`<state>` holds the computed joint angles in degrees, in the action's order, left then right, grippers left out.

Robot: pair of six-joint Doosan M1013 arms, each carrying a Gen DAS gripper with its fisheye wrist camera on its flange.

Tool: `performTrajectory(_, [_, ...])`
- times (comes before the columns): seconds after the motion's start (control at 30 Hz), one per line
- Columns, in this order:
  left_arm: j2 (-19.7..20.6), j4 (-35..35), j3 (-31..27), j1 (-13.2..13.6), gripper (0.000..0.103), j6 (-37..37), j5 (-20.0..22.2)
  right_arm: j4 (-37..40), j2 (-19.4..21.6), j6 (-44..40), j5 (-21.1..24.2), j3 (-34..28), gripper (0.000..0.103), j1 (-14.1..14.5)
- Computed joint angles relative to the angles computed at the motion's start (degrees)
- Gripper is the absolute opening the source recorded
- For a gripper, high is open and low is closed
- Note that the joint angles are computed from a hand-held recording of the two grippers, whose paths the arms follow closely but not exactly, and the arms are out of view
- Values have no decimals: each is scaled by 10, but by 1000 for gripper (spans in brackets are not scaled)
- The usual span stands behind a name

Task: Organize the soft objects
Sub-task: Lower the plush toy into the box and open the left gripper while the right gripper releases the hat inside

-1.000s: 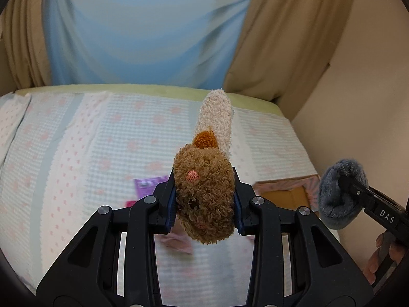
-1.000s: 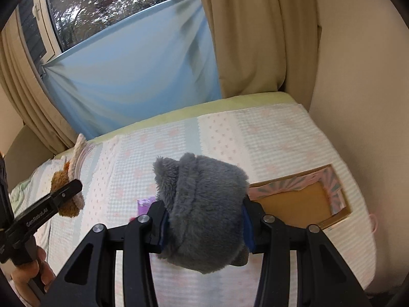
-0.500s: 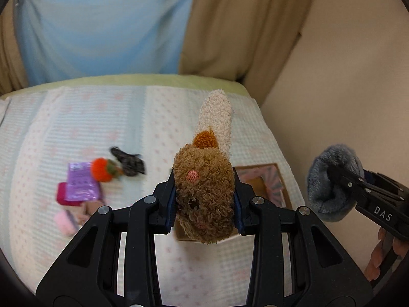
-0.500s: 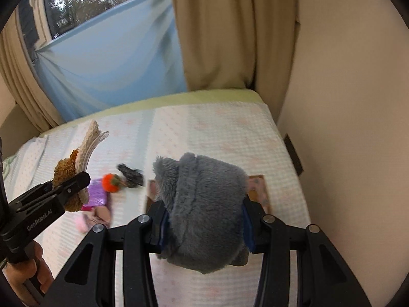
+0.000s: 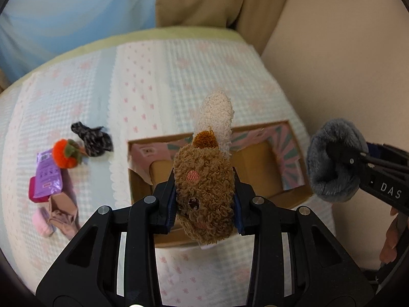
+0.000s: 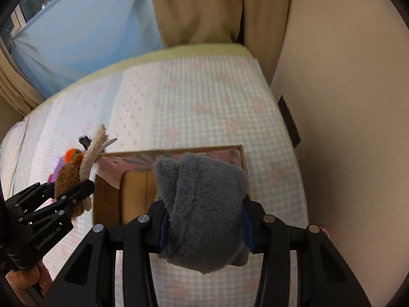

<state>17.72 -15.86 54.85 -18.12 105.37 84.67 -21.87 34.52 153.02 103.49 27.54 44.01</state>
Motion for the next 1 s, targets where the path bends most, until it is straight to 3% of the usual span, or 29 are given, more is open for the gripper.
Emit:
performTrajectory(0.33, [32, 82, 40, -37, 31, 14, -3, 122, -20, -17, -86, 131, 41, -48])
performTrajectory(0.67, [32, 150, 74, -54, 32, 52, -8, 180, -25, -17, -121, 176, 43, -64])
performTrajectory(0.7, [32, 154, 76, -55, 41, 55, -11, 178, -26, -14, -123, 178, 48, -64])
performTrajectory(0.73, [29, 163, 80, -58, 69, 60, -20, 176, -28, -9, -130, 182, 53, -64])
performTrajectory(0.77, [29, 172, 80, -60, 91, 66, -18, 177, -32, -4, -140, 188, 70, -64])
performTrajectory(0.8, [30, 175, 78, -61, 102, 69, -15, 178, -36, 3, -151, 196, 87, -65])
performTrajectory(0.83, [28, 171, 80, -60, 103, 74, -21, 185, -44, 7, -177, 209, 102, -67])
performTrajectory(1.0, [25, 156, 86, -55, 103, 95, -19, 182, -34, 0, -162, 193, 103, -63])
